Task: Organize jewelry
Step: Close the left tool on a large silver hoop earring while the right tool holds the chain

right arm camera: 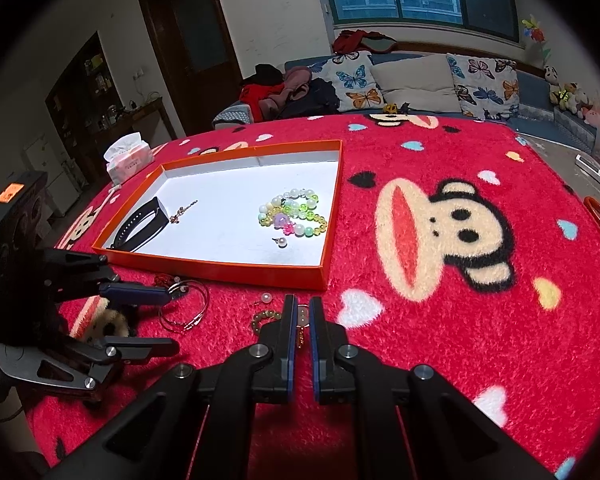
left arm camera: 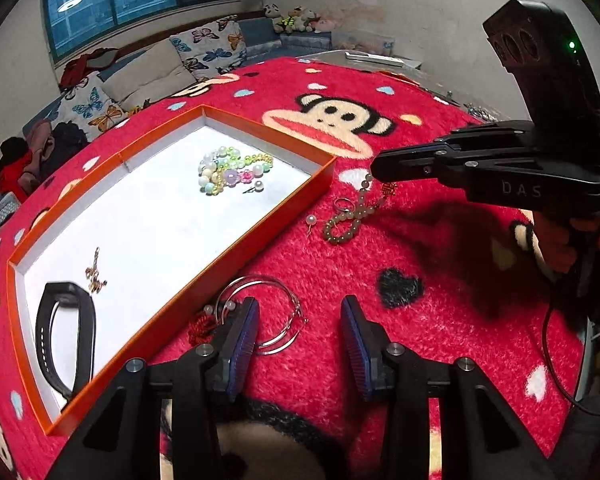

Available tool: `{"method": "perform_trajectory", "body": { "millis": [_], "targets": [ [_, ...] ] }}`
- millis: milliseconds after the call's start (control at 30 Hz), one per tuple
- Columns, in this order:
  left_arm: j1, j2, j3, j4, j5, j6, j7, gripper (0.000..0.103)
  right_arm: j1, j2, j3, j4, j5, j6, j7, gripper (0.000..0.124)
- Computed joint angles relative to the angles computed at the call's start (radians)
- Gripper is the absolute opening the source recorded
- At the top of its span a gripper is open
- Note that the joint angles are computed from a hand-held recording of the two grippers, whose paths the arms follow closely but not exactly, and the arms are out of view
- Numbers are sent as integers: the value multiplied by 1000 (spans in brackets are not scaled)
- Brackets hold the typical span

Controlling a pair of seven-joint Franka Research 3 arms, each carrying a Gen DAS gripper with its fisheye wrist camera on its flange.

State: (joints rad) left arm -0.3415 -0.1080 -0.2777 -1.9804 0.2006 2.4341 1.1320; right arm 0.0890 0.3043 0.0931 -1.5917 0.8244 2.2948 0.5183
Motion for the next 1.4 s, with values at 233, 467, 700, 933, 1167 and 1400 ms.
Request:
{"method": "perform_trajectory", "body": {
  "millis": [233,467,700,933,1167,1400],
  "targets": [
    [-10,13,9,-6,-116,11,87,45,2,1,0,-1,-5,-1,3,8],
    [-29,-35,18,-49,-236,29,166,45,0,2,0,-2,-5,-1,3,8],
    [-2,-62,-2,-55,-99,25,37,45,-1,4,1,-1,-5,-7,-1,8],
    [3,-43,0,-25,-18,-40,-10,47,-1,5,1,0,-4,-10,-1,8],
    [5,-43,16,-31,-65,-26,6,65,-2,7,1,6,-5,-19,7,8],
    [5,-41,22,-35,-96,5,59,65,-1,12,0,11,-10,-23,17,8]
  ]
}}
